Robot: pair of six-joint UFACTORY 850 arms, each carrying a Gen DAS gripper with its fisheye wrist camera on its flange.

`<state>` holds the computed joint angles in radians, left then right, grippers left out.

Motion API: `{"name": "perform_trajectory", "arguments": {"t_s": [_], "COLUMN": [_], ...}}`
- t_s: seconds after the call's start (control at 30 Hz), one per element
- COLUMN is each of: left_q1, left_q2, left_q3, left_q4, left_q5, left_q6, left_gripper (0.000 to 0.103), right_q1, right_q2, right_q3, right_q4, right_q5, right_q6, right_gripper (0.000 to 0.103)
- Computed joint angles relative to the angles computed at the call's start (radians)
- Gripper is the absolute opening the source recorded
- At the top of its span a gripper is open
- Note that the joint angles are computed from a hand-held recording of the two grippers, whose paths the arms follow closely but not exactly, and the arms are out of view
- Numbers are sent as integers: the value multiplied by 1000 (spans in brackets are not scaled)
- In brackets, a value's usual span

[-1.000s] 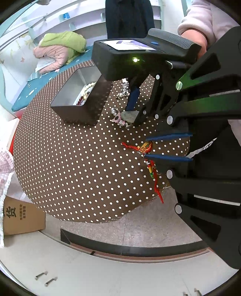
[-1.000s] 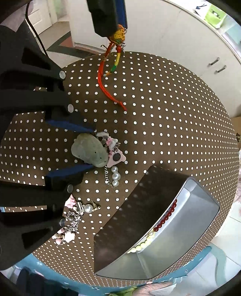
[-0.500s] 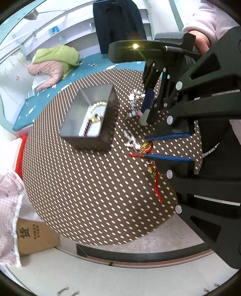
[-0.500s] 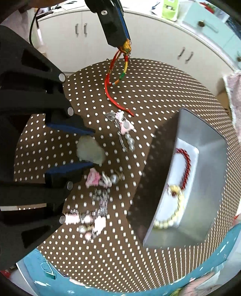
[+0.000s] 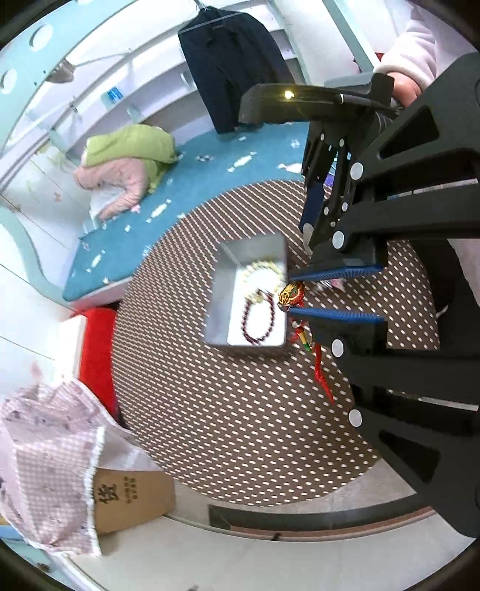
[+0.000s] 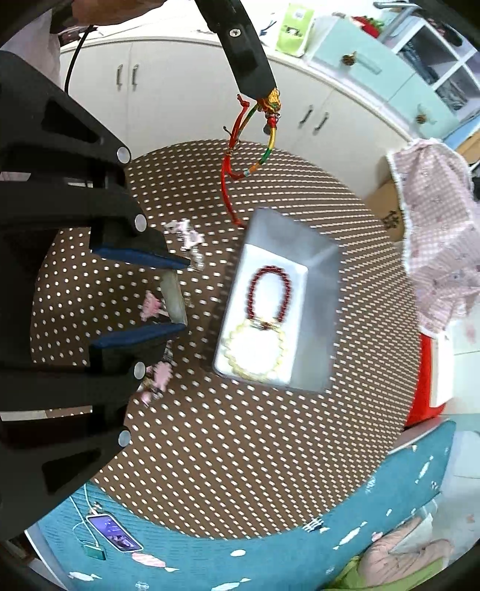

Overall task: Organize jewelry
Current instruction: 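Carry the cord and jade pendant into the silver tray and open both tools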

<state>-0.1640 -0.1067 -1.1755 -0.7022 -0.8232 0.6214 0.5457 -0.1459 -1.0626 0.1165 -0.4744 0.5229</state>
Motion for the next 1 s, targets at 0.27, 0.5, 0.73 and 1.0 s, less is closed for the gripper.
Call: {"name": "perform_trajectory", "arguments": {"t_s": [0.27, 0.5, 0.73, 1.0], "left_q1": [-35, -63, -91, -104], "left_q2": [-12, -77, -204, -325], "left_q3": [-81, -149, -209, -272], "left_q4": [-66, -73, 25, 125], "left_q5": [11, 0, -48, -96], "left_q6": [52, 48, -70, -198], "left_gripper": [15, 15, 15, 16], "right_q1": [-46, -81, -116, -134], "right_q2": [-28, -58, -122, -206], "right_q3": [-57, -84, -124, -178], "right_q4": [-34, 32, 167, 257], "right_q5": [28, 36, -11, -70], "right_q6": [-15, -99, -231, -328], "right_gripper": [28, 28, 28, 28]}}
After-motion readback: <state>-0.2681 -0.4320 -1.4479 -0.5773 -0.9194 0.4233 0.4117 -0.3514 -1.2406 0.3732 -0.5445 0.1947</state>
